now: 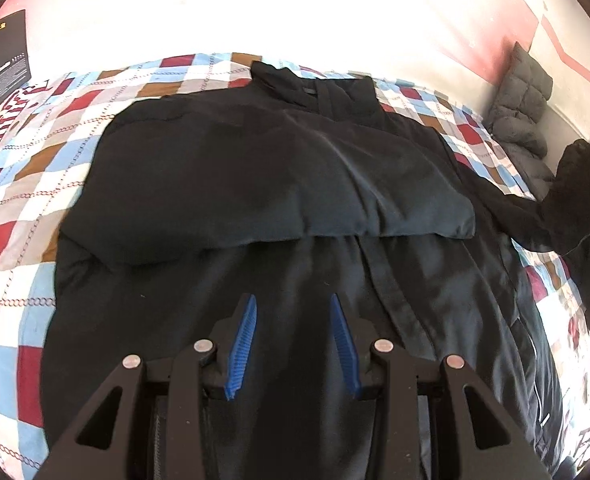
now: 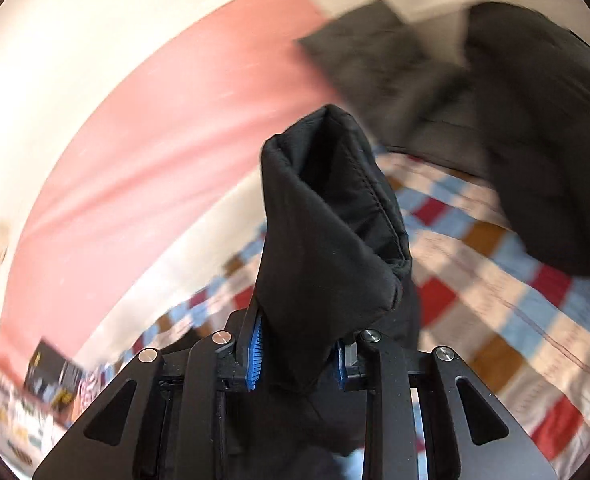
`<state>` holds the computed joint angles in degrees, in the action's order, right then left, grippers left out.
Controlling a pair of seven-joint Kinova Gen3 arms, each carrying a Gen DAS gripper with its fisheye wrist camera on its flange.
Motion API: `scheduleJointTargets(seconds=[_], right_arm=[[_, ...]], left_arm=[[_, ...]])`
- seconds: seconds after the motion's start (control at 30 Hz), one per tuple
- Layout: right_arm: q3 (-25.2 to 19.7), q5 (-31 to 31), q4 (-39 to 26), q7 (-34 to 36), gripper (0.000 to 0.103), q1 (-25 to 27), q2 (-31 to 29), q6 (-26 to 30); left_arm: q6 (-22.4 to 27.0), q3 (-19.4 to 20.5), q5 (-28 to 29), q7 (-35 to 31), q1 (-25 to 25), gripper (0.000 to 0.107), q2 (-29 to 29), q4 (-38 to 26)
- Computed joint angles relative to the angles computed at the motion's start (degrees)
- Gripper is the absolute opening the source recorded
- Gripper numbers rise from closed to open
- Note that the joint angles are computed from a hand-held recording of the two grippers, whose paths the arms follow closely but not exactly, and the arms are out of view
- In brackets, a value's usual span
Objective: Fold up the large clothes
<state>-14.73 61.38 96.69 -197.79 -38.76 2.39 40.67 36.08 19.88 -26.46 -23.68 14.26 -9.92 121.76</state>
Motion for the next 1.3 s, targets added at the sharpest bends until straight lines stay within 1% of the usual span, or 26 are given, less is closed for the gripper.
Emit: scheduleJointTargets(seconds=[0.1,0.17,0.23,0.33,0.4,0.43,0.53,0.57,0.67,0.77,0.83,0.93,1.0,1.03,1.07,1.1,1.13,1.2,1.27,1.3], right_arm=[[-3.9,0.0,-7.9,7.0,0.027,0.0,5.5,0.7],[-8.5,-0.7,-13.2,11.7,0.027,1.5,9.2,2.5],[-13.2,0.2,-18.5,16.3,0.027,2.5,13.7,3.0],[-19.1,-0.2,-26.0,23.3,0.026,2.8,19.9,5.6],[-22.6,-0.1,-31.1,28.0,0.026,2.3,24.8,6.8],[-23.6,-1.0,-33.6,30.3,0.026,1.9,26.8,7.5],[-23.4,-4.2,-40.5,37.3,0.026,-1.8,32.1,8.7],[-22.4,-5.6,-43.2,39.6,0.026,-3.7,34.1,8.9],[-16.9,-12.2,-51.0,46.6,0.026,-9.5,39.0,9.8],[-13.2,-18.9,-58.1,53.6,0.026,-13.3,44.1,11.8],[-12.2,-23.5,-63.4,58.3,0.027,-14.9,47.8,14.3],[-8.6,-30.5,-70.6,65.2,0.03,-17.5,52.9,18.1],[-5.5,-35.2,-71.2,67.8,0.036,-18.4,54.4,18.0],[-4.0,-37.5,-69.9,68.1,0.041,-18.3,54.2,16.7],[-3.1,-39.8,-67.5,68.5,0.053,-18.0,53.3,14.5],[-3.3,-41.9,-64.8,69.2,0.06,-17.2,52.0,12.1],[-4.3,-43.1,-62.2,70.1,0.069,-16.1,50.7,9.8],[-8.2,-42.8,-56.9,70.4,0.071,-13.5,47.6,5.4],[-12.5,-39.7,-51.6,68.8,0.071,-10.9,44.7,0.8],[-14.6,-37.4,-48.9,67.3,0.071,-9.3,42.8,-0.6]], left_arm=[[0.1,-1.3,0.3,-1.4,-0.7,0.04,-0.9,0.4],[0.1,-2.4,0.8,-2.9,-1.5,0.04,-1.7,0.7],[0.2,-3.2,1.2,-4.6,-2.7,0.04,-2.5,0.9],[-0.2,-4.4,1.9,-7.3,-4.6,0.04,-3.4,1.4],[-0.6,-5.1,2.4,-9.0,-6.1,0.04,-3.9,1.8],[-0.8,-5.2,2.6,-9.7,-6.9,0.04,-3.9,1.9],[-2.1,-6.7,3.9,-12.4,-8.6,0.04,-4.1,2.7],[-2.5,-6.7,4.2,-12.8,-9.3,0.04,-4.0,2.9],[-4.3,-7.8,5.4,-14.6,-11.0,0.04,-3.6,4.0],[-6.3,-8.8,6.8,-16.2,-12.3,0.04,-3.7,5.3],[-7.7,-9.3,7.7,-17.5,-13.1,0.04,-4.1,6.2],[-8.6,-9.2,8.9,-19.0,-14.1,0.04,-4.3,6.9],[-8.7,-9.1,9.6,-19.9,-14.6,0.04,-4.8,7.1],[-8.5,-9.0,10.0,-20.2,-14.7,0.04,-5.1,7.1],[-8.2,-9.1,10.5,-20.7,-14.9,0.04,-5.3,7.0],[-7.9,-9.2,11.1,-21.2,-14.9,0.04,-5.7,6.9],[-7.6,-9.3,11.7,-21.7,-14.9,0.04,-6.1,6.7],[-6.8,-9.6,12.9,-22.6,-15.1,0.04,-7.0,6.1],[-6.1,-10.3,14.7,-23.5,-15.0,0.04,-8.0,5.2],[-6.0,-10.8,15.7,-24.2,-14.7,0.04,-8.5,4.7]])
